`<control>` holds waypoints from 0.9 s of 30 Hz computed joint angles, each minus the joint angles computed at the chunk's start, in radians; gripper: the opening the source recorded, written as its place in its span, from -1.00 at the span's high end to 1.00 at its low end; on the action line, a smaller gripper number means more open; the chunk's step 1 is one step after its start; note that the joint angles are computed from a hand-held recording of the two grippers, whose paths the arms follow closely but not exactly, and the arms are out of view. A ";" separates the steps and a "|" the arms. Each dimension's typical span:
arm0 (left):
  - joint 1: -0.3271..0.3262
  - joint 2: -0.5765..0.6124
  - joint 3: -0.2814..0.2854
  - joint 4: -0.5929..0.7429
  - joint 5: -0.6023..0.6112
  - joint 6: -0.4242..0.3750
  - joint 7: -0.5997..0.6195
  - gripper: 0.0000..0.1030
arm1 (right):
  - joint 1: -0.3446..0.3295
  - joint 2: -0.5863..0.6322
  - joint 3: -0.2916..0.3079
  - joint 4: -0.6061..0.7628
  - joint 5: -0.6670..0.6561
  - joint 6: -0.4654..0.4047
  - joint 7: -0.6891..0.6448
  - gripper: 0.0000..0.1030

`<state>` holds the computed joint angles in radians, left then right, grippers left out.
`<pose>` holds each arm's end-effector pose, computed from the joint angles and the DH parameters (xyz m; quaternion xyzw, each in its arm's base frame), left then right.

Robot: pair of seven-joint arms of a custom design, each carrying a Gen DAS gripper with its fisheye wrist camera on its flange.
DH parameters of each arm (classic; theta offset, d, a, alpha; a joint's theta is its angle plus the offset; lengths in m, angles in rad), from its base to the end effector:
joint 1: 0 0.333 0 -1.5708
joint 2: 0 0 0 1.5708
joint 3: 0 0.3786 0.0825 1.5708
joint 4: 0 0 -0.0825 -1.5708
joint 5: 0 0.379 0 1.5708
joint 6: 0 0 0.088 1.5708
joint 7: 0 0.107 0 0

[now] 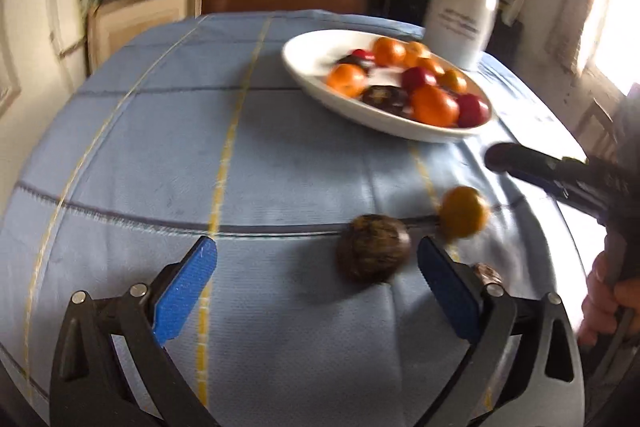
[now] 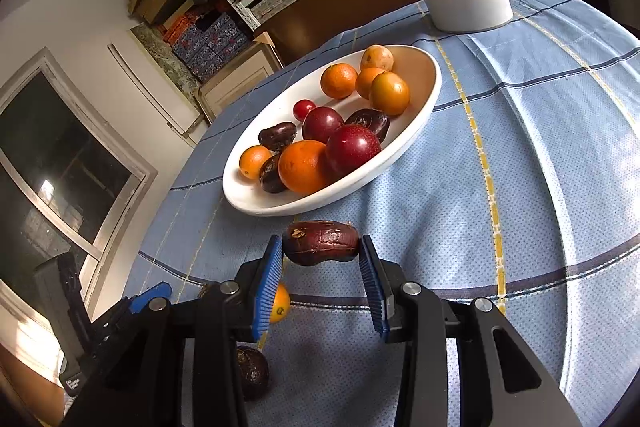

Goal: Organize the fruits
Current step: 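Grasp a dark date with the right tool while the left tool grasps a dark round fruit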

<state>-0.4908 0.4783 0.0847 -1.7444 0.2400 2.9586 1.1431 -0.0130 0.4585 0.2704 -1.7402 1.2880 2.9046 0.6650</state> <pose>0.6638 -0.3151 0.4454 -0.5813 0.7274 -0.3037 0.2021 0.7033 0.0941 0.4232 -0.5996 0.6569 -0.0620 0.4529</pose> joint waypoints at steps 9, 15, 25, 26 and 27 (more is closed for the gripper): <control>0.034 0.022 -0.064 0.045 0.017 -0.066 0.075 -0.91 | -0.006 0.001 0.004 -0.001 -0.022 0.002 0.026 0.21; 0.115 0.030 -0.172 0.047 -0.101 -0.067 0.209 -0.15 | -0.003 0.001 -0.001 -0.002 -0.031 0.003 0.033 0.20; 0.093 0.039 -0.160 0.057 -0.168 -0.067 0.275 -0.07 | 0.011 0.051 -0.016 0.056 -0.176 -0.080 0.175 0.20; 0.092 0.043 -0.160 0.063 -0.171 -0.070 0.279 -0.06 | 0.018 0.059 -0.021 0.064 -0.207 -0.070 0.204 0.18; 0.090 0.044 -0.159 0.065 -0.174 -0.070 0.281 -0.06 | 0.023 0.068 -0.023 0.072 -0.240 -0.064 0.228 0.16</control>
